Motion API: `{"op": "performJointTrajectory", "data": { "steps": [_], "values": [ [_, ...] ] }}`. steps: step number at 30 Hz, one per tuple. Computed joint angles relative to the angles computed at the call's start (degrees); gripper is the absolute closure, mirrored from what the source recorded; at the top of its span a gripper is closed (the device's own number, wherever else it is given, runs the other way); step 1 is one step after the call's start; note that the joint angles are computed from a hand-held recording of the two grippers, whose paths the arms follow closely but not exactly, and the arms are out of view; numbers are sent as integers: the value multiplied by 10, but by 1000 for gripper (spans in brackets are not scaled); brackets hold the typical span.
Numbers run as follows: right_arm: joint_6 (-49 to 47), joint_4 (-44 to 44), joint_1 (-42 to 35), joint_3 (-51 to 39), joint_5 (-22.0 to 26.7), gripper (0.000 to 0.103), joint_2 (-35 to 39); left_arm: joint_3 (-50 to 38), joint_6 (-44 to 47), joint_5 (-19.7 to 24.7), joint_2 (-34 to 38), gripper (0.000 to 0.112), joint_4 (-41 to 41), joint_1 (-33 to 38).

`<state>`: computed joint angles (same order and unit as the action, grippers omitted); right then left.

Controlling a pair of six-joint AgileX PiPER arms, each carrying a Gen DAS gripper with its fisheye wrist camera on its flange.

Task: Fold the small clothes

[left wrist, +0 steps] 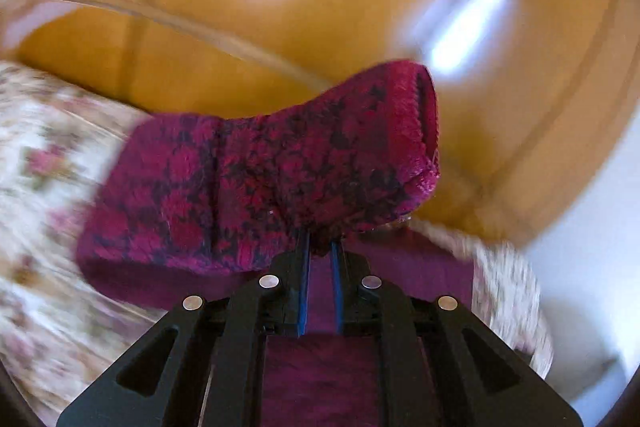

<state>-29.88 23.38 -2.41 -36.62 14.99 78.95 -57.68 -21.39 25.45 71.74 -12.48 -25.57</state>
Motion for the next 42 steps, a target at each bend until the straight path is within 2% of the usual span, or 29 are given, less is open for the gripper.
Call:
{"op": "performJointTrajectory", "data": {
  "steps": [1,2,3,4,5,6,8,10,12,13,14,16,18,19,21,24,28,30,33,36,39,42],
  "values": [
    [-23,21,-6,0,3,2,-1,-18,-27,2,31,102,26,-32],
    [-51,47,-14,0,8,2,-1,-27,-31,6,54,95,29,-54],
    [-71,65,-19,0,11,2,-2,-35,-12,9,77,80,9,-68],
    [-88,80,-26,-1,15,2,-2,-42,11,16,98,71,-15,-79],
    [-104,93,-31,-1,19,2,-3,-45,17,17,110,53,-24,-80],
    [-121,107,-38,-1,24,2,-3,-30,0,3,104,44,-22,-89],
    [-151,132,-51,-4,35,2,-4,-11,24,-9,89,42,-52,-83],
    [-176,153,-65,-7,50,2,-6,15,11,-8,56,42,-48,-82],
    [-230,206,-101,-16,93,4,-18,50,-20,-8,14,42,-30,-75],
    [-247,229,-120,-24,124,11,-22,70,-58,-7,-11,42,0,-75],
    [-269,271,-150,-42,177,15,-21,92,-104,-6,-36,42,38,-78],
    [-259,303,-172,-85,242,22,-7,129,-191,-2,-74,42,110,-94],
    [-226,315,-165,-132,276,29,21,150,-282,7,-91,42,189,-120],
    [-206,316,-159,-154,288,33,38,169,-299,3,-104,42,201,-120],
    [-124,294,-125,-214,283,39,89,193,-306,-10,-110,42,192,-118],
    [-13,236,-82,-291,276,50,155,220,-373,-17,-111,42,258,-135],
    [53,137,-38,-337,264,91,151,234,-368,-30,-117,42,258,-126],
    [35,129,-38,-320,254,92,101,240,-364,-42,-114,42,252,-122],
    [-19,168,-77,-289,262,92,20,248,-380,-49,-118,42,267,-126],
    [-80,223,-159,-273,298,93,-29,254,-383,-50,-125,42,272,-126],
    [-114,230,-233,-264,312,93,-37,253,-387,-47,-126,42,275,-128],
    [-116,215,-298,-259,313,93,6,247,-407,-32,-126,42,294,-137]
  ]
}}
